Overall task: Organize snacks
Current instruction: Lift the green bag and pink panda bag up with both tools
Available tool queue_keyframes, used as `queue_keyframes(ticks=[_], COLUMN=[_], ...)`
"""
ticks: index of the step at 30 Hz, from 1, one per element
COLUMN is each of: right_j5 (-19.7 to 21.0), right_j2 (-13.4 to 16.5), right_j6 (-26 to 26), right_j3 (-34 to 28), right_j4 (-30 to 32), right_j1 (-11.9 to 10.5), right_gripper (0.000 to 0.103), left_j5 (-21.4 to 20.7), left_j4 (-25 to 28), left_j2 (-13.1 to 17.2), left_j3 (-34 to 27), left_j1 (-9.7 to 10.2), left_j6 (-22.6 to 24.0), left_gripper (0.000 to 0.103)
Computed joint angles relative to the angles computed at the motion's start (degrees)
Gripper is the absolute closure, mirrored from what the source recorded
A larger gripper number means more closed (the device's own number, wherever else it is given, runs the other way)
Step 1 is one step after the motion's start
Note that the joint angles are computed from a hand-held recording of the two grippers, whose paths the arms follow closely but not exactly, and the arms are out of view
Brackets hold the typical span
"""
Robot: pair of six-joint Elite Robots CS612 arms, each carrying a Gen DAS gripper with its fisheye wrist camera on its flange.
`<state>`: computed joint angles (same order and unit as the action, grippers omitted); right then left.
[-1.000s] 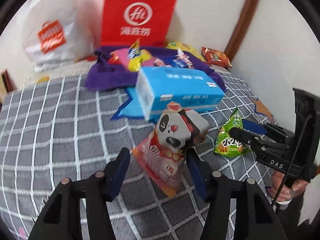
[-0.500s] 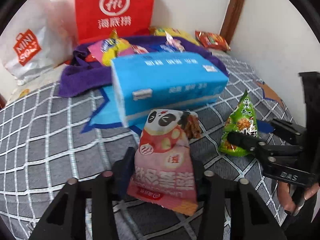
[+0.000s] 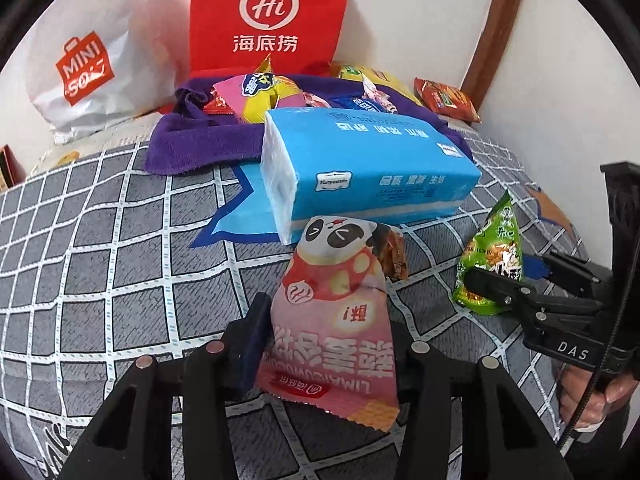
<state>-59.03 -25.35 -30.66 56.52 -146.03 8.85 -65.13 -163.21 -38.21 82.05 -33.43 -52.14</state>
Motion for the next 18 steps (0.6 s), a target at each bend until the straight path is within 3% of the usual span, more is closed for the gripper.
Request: queue_keyframes(ticks=[9,18], right_j5=[-0.12,1.16], right_j2=[0.02,0.24], right_j6=[-0.48,-0.36], right_j3=[-0.04,-0.51], right_j4=[0.13,1.21], right_j1=[0.03,-0.16], right_gripper=[0.051,0.049], left_j5=[0.11,-0.62], left_j4=[0.35,0.67], left_j2=[0.1,0.39], left_j3=[-0.16,-0.83], left_j1=[-0.02,0.13], left_j6=[0.44,2.06], left_gripper=[0.057,0.046])
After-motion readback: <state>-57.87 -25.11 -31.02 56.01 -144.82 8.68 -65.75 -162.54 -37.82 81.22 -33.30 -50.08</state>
